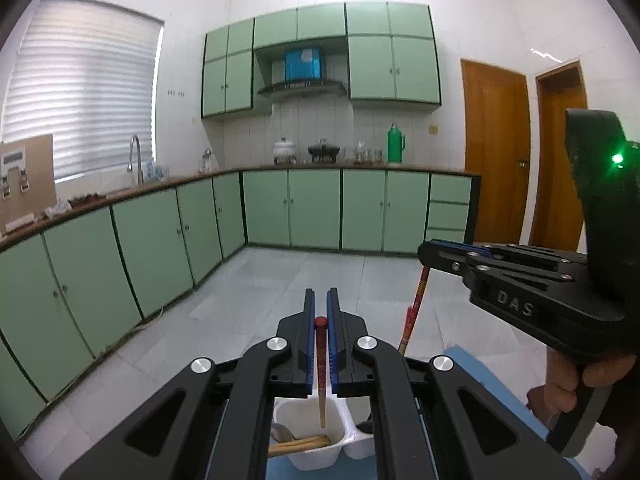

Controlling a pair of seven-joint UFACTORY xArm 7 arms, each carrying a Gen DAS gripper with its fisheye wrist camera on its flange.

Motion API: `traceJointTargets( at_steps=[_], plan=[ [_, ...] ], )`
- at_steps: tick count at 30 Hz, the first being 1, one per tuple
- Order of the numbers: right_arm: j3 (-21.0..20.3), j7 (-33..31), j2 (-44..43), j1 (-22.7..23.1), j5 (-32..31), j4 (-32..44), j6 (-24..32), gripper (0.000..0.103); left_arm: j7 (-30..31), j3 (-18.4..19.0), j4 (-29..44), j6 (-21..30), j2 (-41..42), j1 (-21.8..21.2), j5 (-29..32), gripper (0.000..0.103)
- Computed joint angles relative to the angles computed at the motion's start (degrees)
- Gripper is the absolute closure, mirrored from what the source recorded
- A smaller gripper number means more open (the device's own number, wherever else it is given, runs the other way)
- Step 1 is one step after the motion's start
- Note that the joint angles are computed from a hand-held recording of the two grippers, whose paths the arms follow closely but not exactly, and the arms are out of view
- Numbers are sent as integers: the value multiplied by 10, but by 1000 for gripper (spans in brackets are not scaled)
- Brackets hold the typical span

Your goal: Organize utensils

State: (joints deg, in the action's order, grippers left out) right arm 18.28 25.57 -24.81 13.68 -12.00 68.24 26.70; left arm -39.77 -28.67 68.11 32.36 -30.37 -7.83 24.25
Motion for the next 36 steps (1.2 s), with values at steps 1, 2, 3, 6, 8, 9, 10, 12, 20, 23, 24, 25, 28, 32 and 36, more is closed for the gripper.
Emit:
traceJointTargets(
  at_steps=[1,2,3,6,8,9,10,12,20,23,24,25,28,32,36],
  plan=[
    [1,1,1,1,1,-4,2,98,1,2,-5,0,4,-2,-3,98],
    [-2,-1,1,4,4,-13,3,97,0,2,-8,0,7,-3,-4,98],
    [-3,-3,4,8,8,-15,6,96,-2,2,-14,2,10,-4,-4,98],
    [-4,-4,1,14,11,-32,10,94,-11,6,-32,8,10,-12,-9,97],
    [-2,1,-7,14,10,-46,14,89,-20,7,-46,7,7,-17,-9,97],
    [-3,2,-10,15,12,-51,13,88,-24,8,-52,7,3,-19,-10,96],
    [-4,5,-15,15,14,-57,13,83,-28,8,-58,9,-2,-22,-11,92],
    [-1,20,-35,10,13,-74,10,73,-38,9,-72,11,-18,-25,-14,82],
    [12,48,-137,-4,14,-135,24,37,-57,-1,-117,31,-108,-27,-33,46],
    [23,59,-186,-10,16,-162,44,24,-59,-12,-118,57,-137,-23,-43,37],
    [27,63,-203,-9,18,-170,53,20,-59,-14,-121,63,-146,-24,-48,35],
    [30,68,-218,-9,21,-179,60,13,-61,-18,-124,69,-156,-24,-53,32],
    [34,81,-262,2,37,-206,77,8,-68,-28,-132,97,-190,-27,-71,22],
    [47,92,-309,21,56,-229,109,5,-69,-42,-137,137,-230,-36,-92,14],
    [61,86,-338,42,65,-238,141,5,-63,-49,-133,164,-252,-45,-113,11]
  ],
)
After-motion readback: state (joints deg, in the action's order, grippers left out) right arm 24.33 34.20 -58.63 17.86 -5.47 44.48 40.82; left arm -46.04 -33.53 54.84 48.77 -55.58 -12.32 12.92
